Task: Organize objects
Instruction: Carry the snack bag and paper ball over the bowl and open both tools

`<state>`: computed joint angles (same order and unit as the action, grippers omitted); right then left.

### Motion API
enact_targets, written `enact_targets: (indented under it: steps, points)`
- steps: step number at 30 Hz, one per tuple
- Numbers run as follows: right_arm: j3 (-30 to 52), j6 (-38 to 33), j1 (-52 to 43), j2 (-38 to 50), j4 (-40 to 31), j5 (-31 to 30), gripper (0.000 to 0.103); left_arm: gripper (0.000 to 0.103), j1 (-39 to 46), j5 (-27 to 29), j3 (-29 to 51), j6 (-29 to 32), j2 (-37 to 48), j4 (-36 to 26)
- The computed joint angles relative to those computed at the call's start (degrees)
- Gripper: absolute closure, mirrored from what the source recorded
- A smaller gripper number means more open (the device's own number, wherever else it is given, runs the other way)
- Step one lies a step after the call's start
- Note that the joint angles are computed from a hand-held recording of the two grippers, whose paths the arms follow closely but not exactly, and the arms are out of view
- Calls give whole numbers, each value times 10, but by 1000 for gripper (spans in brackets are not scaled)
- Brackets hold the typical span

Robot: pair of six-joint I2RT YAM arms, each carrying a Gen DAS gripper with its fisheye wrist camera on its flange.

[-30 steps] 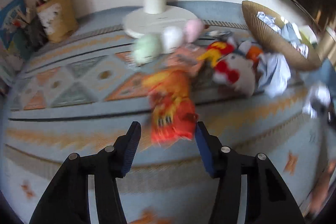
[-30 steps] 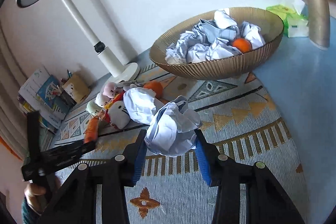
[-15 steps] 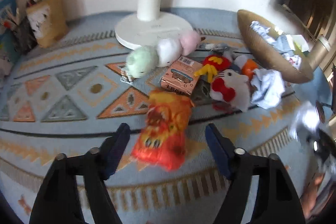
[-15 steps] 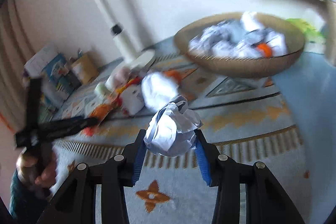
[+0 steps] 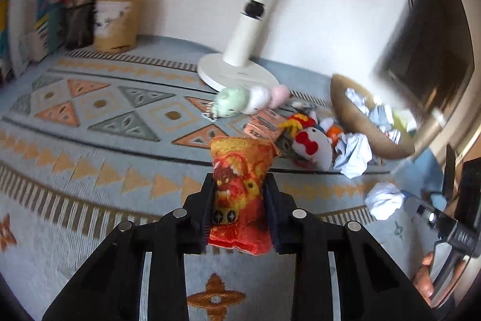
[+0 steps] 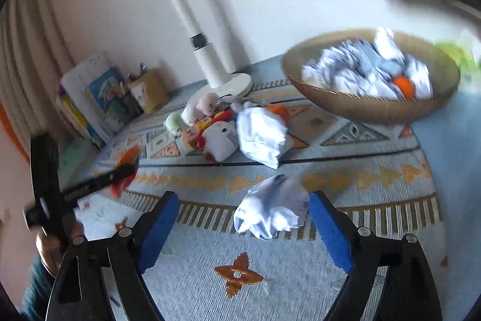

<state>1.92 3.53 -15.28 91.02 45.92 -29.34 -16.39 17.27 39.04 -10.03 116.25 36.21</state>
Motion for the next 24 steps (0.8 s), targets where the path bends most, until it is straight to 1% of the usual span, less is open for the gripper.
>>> enact_targets:
  steps: [1, 2, 3, 4, 6, 8, 9, 11, 12, 14, 15, 16, 17, 18, 19, 20, 21, 22, 23, 24]
  points:
    - [9, 2, -28, 15, -5, -29, 16, 76, -7, -28, -5, -3, -3, 9]
    - [17, 5, -56, 28, -12, -58, 16, 76, -12, -40, -15, -3, -6, 27]
    - [22, 8, -77, 34, -19, -76, 16, 76, -16, -46, -17, 1, -5, 34]
    - [26, 13, -96, 36, -29, -88, 16, 76, -19, -45, -5, 9, 1, 22]
    - [26, 18, -130, 25, -64, -98, 16, 76, -23, -45, 10, 21, 8, 2]
    - [6, 6, -153, 2, -82, -109, 16, 76, -22, -45, 5, 24, 6, 10]
    - [-4, 4, -146, -22, -95, -98, 16, 76, -21, -42, 2, 25, 6, 16]
    - [-16, 9, -94, -81, -138, -51, 16, 76, -22, -37, -6, 29, 3, 31]
    - [-15, 16, -60, -96, -150, -24, 16, 76, -25, -40, -10, 32, 2, 36]
    - [-17, 53, 37, -117, -145, 91, 16, 75, -31, -54, -18, 38, -2, 49]
    - [-12, 72, 88, -115, -141, 160, 16, 76, -33, -56, -19, 41, -2, 50]
    - [-3, 85, 128, -102, -139, 215, 16, 76, -33, -57, -18, 43, -2, 48]
    - [8, 95, 157, -82, -137, 251, 17, 76, -33, -57, -17, 44, -1, 47]
    - [15, 98, 173, -67, -136, 271, 19, 76, -33, -56, -16, 43, -1, 45]
    - [19, 98, 177, -57, -136, 278, 29, 76, -32, -54, -14, 43, 0, 43]
    - [23, 99, 178, -43, -135, 284, 35, 76, -31, -52, -14, 42, 0, 43]
    - [28, 100, 174, -26, -131, 289, 37, 76, -31, -51, -13, 43, 1, 43]
    - [30, 104, 175, -16, -130, 300, 45, 76, -31, -51, -13, 43, 1, 43]
    - [26, 104, 172, -16, -126, 304, 49, 76, -32, -52, -14, 44, 1, 43]
    - [19, 105, 172, -23, -119, 308, 50, 76, -32, -52, -14, 45, 1, 44]
